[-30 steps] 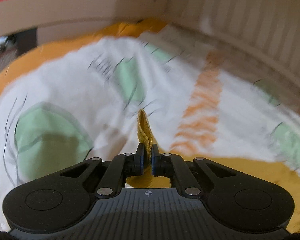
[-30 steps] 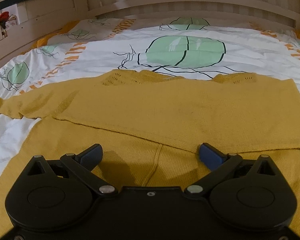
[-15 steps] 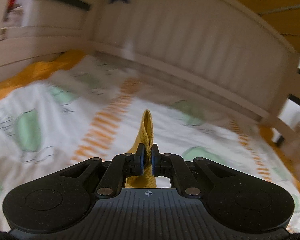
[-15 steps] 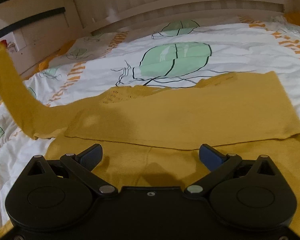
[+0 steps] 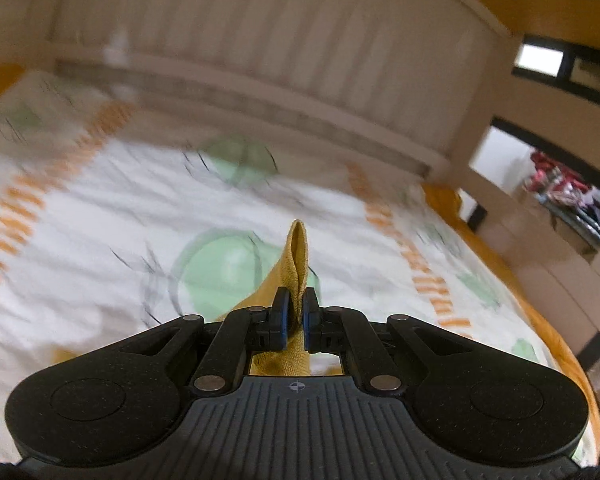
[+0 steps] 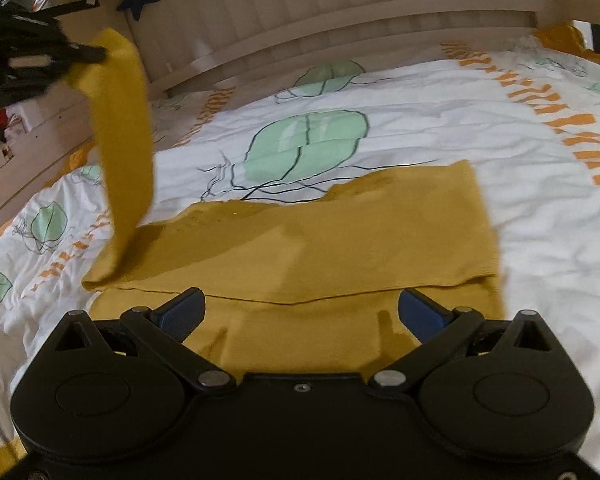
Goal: Fold small clothes
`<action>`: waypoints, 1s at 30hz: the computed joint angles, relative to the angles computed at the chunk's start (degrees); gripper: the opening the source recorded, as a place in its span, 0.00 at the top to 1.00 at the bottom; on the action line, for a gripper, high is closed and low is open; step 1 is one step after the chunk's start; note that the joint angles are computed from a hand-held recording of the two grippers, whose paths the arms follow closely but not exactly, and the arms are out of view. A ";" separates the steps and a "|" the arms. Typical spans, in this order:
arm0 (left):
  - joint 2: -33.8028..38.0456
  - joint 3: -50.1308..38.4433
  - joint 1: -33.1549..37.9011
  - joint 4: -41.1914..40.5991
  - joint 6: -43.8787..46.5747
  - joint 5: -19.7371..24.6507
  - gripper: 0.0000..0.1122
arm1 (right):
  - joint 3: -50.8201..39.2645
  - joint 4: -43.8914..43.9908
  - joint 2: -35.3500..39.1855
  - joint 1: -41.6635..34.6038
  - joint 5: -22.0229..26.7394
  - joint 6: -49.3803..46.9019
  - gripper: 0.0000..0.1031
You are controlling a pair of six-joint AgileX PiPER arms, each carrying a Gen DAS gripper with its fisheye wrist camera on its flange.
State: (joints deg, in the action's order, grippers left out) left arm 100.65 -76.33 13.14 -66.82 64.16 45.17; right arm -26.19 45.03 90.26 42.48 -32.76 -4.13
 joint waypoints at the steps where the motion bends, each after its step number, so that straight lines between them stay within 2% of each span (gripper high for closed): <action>1: 0.52 0.95 -1.06 -0.29 -0.04 -0.57 0.94 | 0.53 -0.15 -0.38 -0.36 -0.07 0.26 0.01; 5: 1.87 5.07 -6.99 -2.36 0.99 -5.15 0.94 | 2.45 -1.99 -1.35 -2.28 -0.09 3.31 0.01; 10: 2.34 5.90 -10.74 -1.73 4.52 -5.60 0.90 | 3.11 -4.65 -0.98 -4.02 0.15 6.75 0.01; 12: 0.85 7.06 -10.42 -2.24 6.52 -4.12 0.74 | 3.07 -5.18 -0.86 -4.38 0.41 7.01 0.01; 13: -0.07 8.36 -9.69 -4.02 9.36 -3.64 0.64 | 2.89 -5.12 -0.80 -4.38 0.60 6.79 0.01; 14: -1.04 9.78 -9.13 -5.79 12.16 -3.93 0.63 | 2.84 -4.80 -0.88 -4.20 0.67 6.41 0.01; 20: -4.60 17.78 -3.89 -9.99 21.96 -8.65 0.61 | 1.24 -6.06 -0.21 -4.92 1.47 6.22 0.01; 30: -2.71 27.27 7.58 -19.09 36.58 -17.25 0.60 | -5.51 -14.48 4.70 -9.14 3.40 9.60 0.01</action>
State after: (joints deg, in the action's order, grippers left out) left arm 97.94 -49.06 20.72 -85.91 100.74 27.92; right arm -31.70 30.55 94.96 33.35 -29.36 5.47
